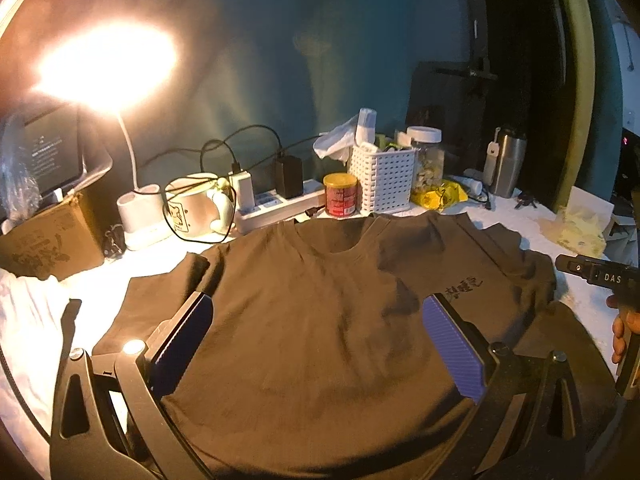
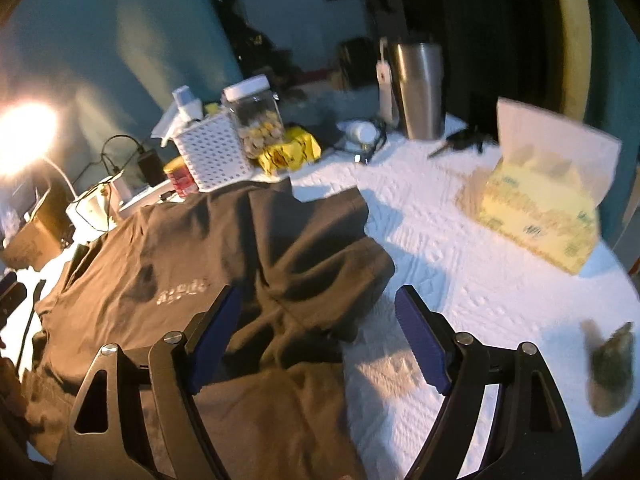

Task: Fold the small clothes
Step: 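Grasp the brown T-shirt sleeve with the right gripper and fold it inward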

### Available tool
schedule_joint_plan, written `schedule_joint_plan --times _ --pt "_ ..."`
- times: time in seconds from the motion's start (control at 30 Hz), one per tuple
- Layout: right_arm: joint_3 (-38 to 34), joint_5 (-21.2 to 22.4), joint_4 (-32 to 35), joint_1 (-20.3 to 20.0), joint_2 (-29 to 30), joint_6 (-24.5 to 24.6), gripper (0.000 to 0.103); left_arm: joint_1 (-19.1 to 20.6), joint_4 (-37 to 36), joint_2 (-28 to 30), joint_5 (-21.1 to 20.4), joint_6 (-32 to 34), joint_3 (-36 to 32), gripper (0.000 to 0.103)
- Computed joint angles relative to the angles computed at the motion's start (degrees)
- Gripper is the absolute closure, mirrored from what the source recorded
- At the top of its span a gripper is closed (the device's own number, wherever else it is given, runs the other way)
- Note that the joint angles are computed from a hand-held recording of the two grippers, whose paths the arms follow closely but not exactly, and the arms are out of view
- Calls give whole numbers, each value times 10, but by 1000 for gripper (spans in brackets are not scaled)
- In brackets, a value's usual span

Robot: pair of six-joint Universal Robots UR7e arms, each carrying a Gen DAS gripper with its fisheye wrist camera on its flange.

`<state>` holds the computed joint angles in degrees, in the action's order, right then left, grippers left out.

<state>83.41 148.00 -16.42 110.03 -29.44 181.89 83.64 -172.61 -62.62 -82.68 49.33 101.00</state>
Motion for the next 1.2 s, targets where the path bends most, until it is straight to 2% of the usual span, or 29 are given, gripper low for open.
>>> schedule_joint_plan --times 0.3,0.33,0.37,0.43,0.47,0.5,0.57,0.73,0.87,1.03,1.2 --pt "-23 -41 61 -45 1 78 22 3 35 43 22 -16 -47 0" --pt "-26 -49 69 -50 1 87 23 4 40 46 21 -19 -52 0" --pt "-29 -56 74 -53 2 92 29 4 44 49 22 -21 -56 0" --pt "-34 -56 74 -54 4 87 29 6 55 56 20 -25 -67 0" --pt "-33 -65 74 -56 2 87 39 7 58 58 19 -26 -69 0" --pt "-35 -85 83 -60 0 91 64 8 64 60 17 -28 -74 0" --pt "-47 -101 97 -64 4 88 93 10 76 63 14 -31 -81 0" --pt "-73 -103 64 -38 17 13 96 16 95 60 1 -32 -93 0" --pt "-123 -111 75 -13 45 -49 97 22 105 55 -5 -36 -99 0" --pt "-226 -112 148 7 112 -100 97 32 112 45 -15 -34 -104 0" --pt "-335 -111 249 13 189 -105 97 40 123 40 -12 -29 -111 0"
